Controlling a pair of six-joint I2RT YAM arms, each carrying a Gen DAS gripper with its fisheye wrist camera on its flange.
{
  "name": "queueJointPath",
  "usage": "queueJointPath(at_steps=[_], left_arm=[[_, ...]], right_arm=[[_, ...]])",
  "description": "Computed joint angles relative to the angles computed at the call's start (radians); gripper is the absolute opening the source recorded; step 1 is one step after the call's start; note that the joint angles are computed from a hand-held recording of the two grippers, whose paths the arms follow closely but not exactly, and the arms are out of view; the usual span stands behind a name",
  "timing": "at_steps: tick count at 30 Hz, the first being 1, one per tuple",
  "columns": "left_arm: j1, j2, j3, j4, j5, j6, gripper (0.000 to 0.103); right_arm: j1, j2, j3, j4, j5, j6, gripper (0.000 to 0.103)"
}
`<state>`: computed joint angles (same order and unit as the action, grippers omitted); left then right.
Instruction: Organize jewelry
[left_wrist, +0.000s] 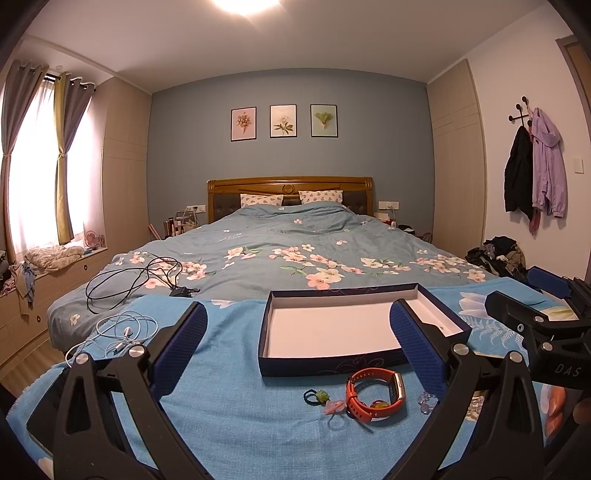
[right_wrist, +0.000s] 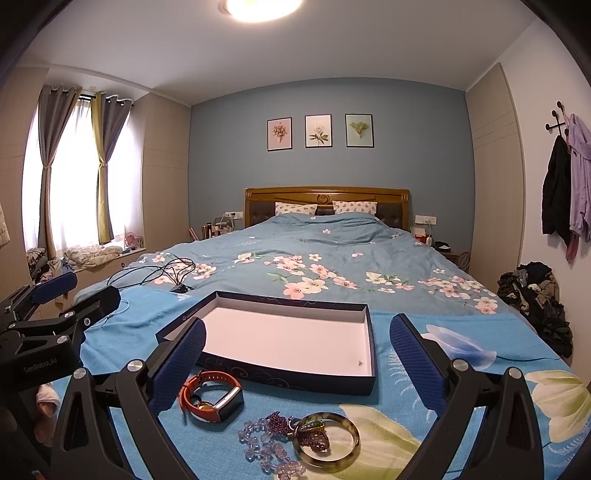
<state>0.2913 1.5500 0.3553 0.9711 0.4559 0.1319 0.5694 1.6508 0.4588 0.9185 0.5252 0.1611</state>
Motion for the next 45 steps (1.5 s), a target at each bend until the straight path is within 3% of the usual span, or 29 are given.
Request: queueJointPath(at_steps=[45], left_arm=[[-0.022, 0.015, -0.004, 0.034, -0.030, -0.014, 0.097]], right_arm=[[0.004, 0.013, 0.006, -0.009, 0.009, 0.011, 0.096]])
